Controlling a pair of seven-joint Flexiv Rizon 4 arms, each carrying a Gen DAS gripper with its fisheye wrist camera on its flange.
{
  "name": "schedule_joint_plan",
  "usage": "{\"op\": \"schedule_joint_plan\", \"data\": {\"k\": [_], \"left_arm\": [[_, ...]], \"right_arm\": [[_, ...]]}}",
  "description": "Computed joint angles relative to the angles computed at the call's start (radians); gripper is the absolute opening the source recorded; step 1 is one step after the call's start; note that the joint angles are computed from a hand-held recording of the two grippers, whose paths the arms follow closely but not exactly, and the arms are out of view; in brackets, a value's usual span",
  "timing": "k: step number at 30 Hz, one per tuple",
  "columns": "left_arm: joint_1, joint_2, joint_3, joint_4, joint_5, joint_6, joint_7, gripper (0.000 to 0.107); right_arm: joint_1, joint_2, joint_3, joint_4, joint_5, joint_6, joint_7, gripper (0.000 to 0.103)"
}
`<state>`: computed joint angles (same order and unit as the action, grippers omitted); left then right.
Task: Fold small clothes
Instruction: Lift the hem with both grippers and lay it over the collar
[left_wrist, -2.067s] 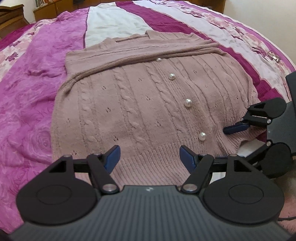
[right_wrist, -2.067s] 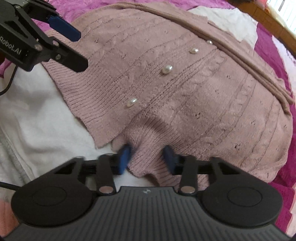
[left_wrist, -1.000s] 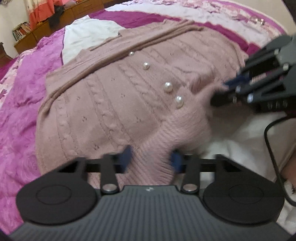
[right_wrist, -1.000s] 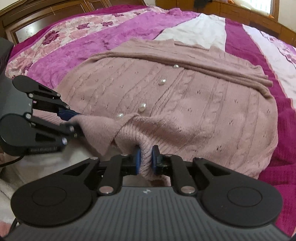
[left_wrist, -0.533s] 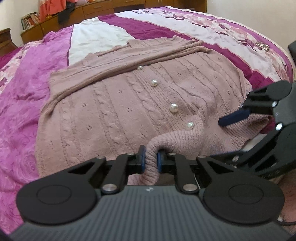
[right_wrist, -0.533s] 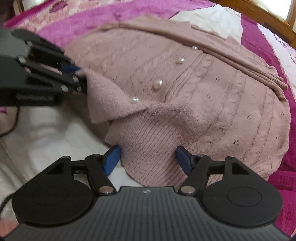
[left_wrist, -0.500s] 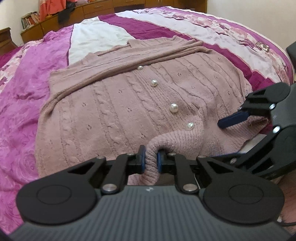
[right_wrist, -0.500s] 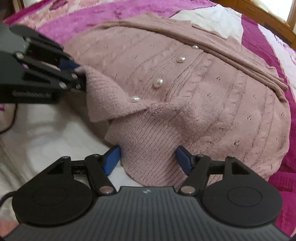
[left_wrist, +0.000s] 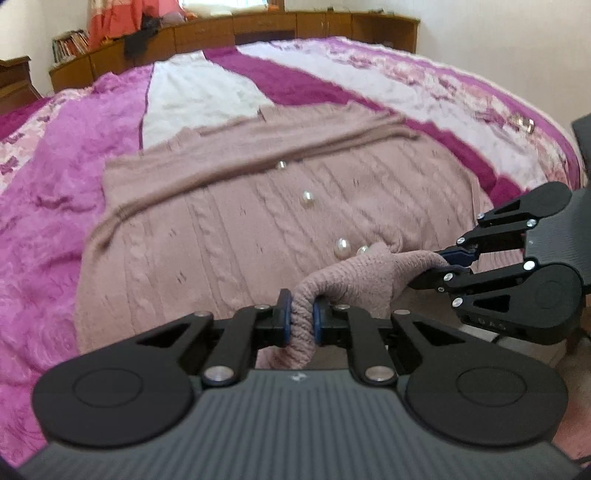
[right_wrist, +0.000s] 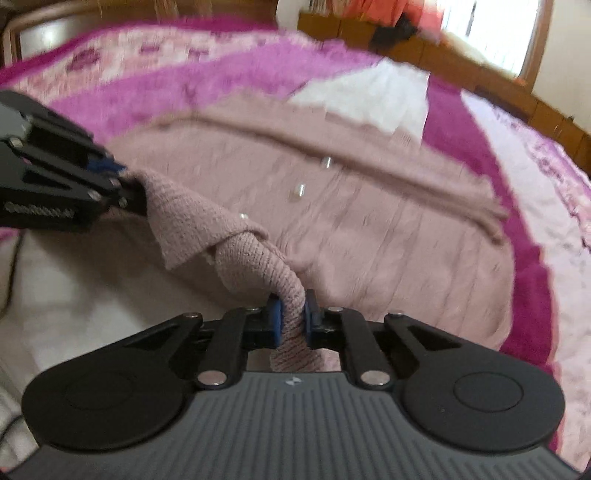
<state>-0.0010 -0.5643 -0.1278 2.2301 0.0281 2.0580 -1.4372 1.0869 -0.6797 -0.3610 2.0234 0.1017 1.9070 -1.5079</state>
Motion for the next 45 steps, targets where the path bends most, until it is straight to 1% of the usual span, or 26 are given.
{"op": "schedule_joint_plan", "data": {"k": [4,7,9,12,18,25,31,37,40,45], "left_arm": [[-0.014,0.01,0.016,-0.005,-0.016,0.041,-0.014,0.012],[-0.025,0.011,0.027,-0.02,-0.034,0.057,-0.023,0.012],[-0.025,0.012,0.028,-0.032,-0.04,0.063,-0.029,0.01],[-0.038,0.013,0.04,-0.057,-0.058,0.074,-0.029,0.01],[-0.032,0.005,0.032,-0.122,-0.067,0.081,-0.039,0.009],[-0.063,-0.022,0.054,-0.216,-0.111,0.094,-0.014,0.009],[-0.09,-0.056,0.078,-0.3,-0.168,0.104,0.023,0.009],[-0.081,-0.095,0.074,-0.391,-0.202,0.096,0.046,0.009],[-0.083,-0.128,0.077,-0.452,-0.23,0.08,0.057,0.009],[-0.092,-0.212,0.087,-0.577,-0.279,-0.005,0.097,0.009]], "right_arm": [[-0.023,0.0,0.022,-0.026,0.029,0.066,-0.003,0.012],[-0.045,-0.001,0.046,-0.052,0.056,0.092,-0.016,0.012],[-0.077,-0.001,0.074,-0.077,0.057,0.092,-0.021,0.012],[-0.098,-0.007,0.085,-0.12,0.068,0.091,-0.023,0.012],[-0.166,-0.025,0.12,-0.221,0.058,0.084,0.009,0.011],[-0.185,-0.066,0.093,-0.346,0.049,0.072,0.031,0.011],[-0.21,-0.116,0.073,-0.476,0.013,0.031,0.072,0.011],[-0.234,-0.204,0.036,-0.647,-0.054,-0.04,0.138,0.011],[-0.263,-0.267,0.031,-0.759,-0.107,-0.105,0.195,0.011],[-0.329,-0.4,0.05,-0.967,-0.191,-0.238,0.304,0.012]]}}
